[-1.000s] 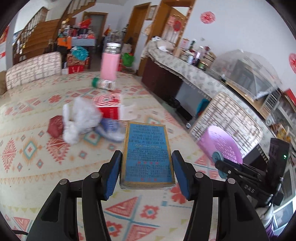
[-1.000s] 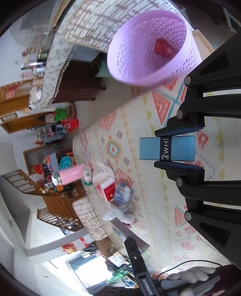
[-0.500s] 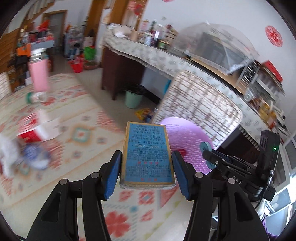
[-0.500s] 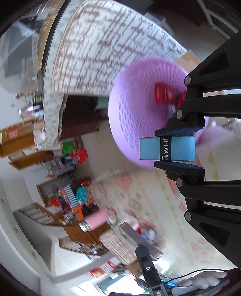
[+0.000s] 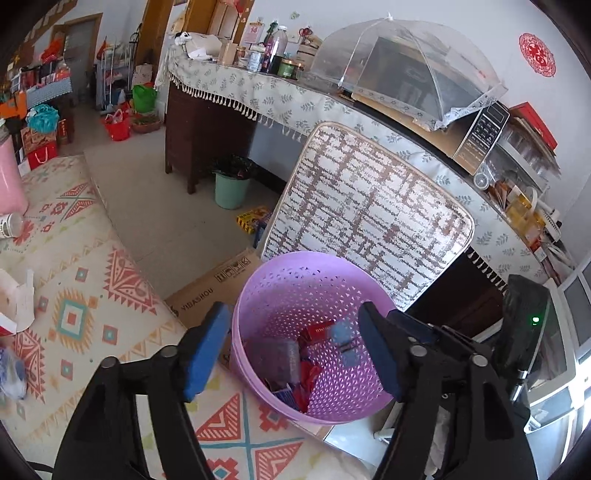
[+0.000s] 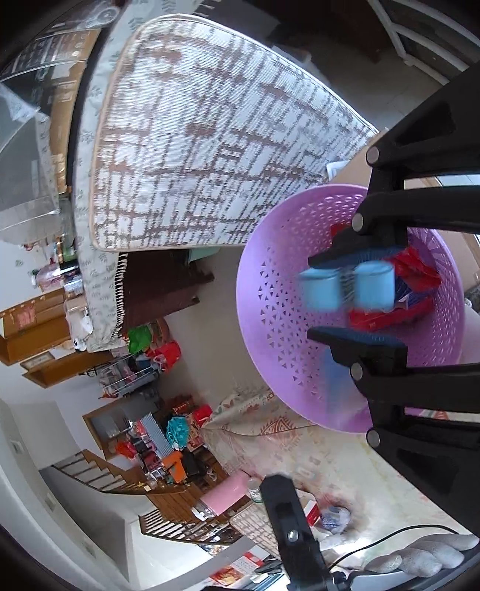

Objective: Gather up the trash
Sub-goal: 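Carry both blue boxes to the pink basket and release them inside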

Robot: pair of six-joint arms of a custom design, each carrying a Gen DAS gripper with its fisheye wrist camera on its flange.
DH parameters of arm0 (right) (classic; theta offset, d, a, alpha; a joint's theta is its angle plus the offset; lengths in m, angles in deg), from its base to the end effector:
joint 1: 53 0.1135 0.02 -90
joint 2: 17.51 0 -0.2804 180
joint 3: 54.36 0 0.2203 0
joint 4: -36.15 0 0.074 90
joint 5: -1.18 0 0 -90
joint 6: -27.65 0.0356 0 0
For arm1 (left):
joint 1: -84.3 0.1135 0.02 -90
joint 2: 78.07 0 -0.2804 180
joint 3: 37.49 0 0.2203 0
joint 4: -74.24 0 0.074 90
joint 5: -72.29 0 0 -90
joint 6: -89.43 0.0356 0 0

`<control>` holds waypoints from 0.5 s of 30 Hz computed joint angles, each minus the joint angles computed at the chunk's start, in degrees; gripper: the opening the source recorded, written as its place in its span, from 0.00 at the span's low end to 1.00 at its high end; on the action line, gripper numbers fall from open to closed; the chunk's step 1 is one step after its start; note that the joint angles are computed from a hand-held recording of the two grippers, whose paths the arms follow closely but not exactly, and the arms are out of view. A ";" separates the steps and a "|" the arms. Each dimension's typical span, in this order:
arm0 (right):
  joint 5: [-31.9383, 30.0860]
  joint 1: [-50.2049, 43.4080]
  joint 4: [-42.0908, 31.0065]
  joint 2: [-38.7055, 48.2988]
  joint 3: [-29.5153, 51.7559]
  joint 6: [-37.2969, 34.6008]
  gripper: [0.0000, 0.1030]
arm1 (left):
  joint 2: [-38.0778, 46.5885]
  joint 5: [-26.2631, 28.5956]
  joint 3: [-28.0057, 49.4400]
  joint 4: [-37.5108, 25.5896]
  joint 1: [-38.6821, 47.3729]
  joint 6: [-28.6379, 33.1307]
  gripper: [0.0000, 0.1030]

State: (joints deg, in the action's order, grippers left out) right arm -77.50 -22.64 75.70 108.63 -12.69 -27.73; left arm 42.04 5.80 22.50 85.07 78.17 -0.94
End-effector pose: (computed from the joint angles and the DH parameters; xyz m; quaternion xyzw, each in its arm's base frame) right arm 0.2483 0.1374 0.0438 0.0719 0.9171 0.1281 0.3707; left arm 0.3365 -0.0504 0.0842 0.1169 0.9132 -0.2100 0.3292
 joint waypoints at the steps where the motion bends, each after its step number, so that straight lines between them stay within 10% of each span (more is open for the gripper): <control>1: -0.13 0.05 0.37 0.37 -0.01 0.03 0.39 | -0.55 -0.13 -1.06 0.37 0.42 0.69 0.70; 15: 2.88 10.59 -1.95 -1.83 1.47 1.66 0.54 | -8.27 1.02 -15.39 5.62 27.31 12.90 0.70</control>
